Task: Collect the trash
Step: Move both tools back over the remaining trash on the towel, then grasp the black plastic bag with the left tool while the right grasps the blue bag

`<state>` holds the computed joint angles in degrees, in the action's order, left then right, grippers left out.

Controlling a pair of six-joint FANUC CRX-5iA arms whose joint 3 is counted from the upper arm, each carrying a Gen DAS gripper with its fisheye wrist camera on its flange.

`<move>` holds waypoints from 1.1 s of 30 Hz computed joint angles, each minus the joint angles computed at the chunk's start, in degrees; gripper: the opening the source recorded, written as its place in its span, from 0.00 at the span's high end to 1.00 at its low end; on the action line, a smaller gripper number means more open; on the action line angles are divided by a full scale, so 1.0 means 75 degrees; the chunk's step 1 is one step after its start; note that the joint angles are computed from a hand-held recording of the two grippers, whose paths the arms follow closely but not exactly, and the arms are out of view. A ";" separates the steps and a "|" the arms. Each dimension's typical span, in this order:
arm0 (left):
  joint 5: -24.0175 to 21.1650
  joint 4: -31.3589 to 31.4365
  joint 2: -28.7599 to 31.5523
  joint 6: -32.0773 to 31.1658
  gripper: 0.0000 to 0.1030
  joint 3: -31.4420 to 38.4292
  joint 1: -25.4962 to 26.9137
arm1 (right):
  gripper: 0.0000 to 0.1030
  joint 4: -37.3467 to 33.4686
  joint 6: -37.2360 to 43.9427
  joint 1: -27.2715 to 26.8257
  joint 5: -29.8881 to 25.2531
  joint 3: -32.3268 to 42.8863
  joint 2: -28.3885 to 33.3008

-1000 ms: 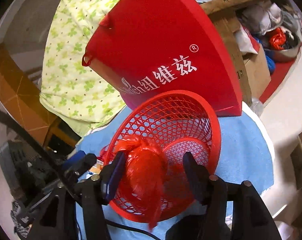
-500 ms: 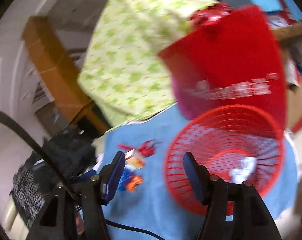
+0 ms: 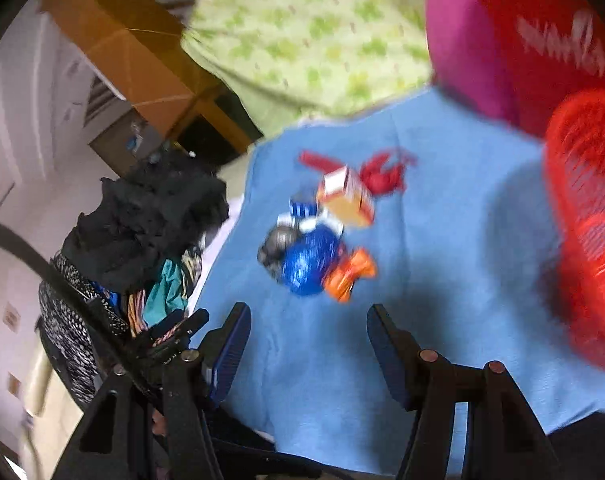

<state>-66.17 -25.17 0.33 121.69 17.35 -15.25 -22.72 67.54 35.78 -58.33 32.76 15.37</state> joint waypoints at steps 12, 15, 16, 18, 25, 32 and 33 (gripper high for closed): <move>0.1395 0.0950 0.0232 -0.0263 0.32 -0.0605 0.1068 | 0.50 0.0409 -0.1745 0.0001 -0.1462 0.2846 0.2723; 0.2127 0.1345 0.0313 -0.0667 0.32 -0.0694 0.1377 | 0.50 0.0577 -0.2253 0.0020 -0.1845 0.3574 0.3326; 0.2472 0.1671 0.0364 -0.0887 0.32 -0.0765 0.1541 | 0.50 0.0587 -0.2394 0.0023 -0.1971 0.3812 0.3505; 0.3150 0.2734 0.0463 -0.1599 0.29 -0.1038 0.1923 | 0.50 0.0596 -0.2526 0.0033 -0.1979 0.3977 0.3650; 0.3684 0.5648 0.1363 -0.3576 0.28 -0.1072 0.2460 | 0.50 0.1201 -0.2317 0.0286 -0.1998 0.4327 0.3923; 0.3266 0.7439 0.2118 -0.4617 0.28 -0.0893 0.2616 | 0.67 0.1502 -0.1856 0.0475 -0.1523 0.3522 0.3439; 0.3252 0.7808 0.2135 -0.4853 0.29 -0.1020 0.2622 | 0.67 0.1652 -0.1829 0.0535 -0.1392 0.3285 0.3306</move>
<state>-41.79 33.39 16.34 85.29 9.71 4.41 -10.33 53.83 39.79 -68.76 57.40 40.17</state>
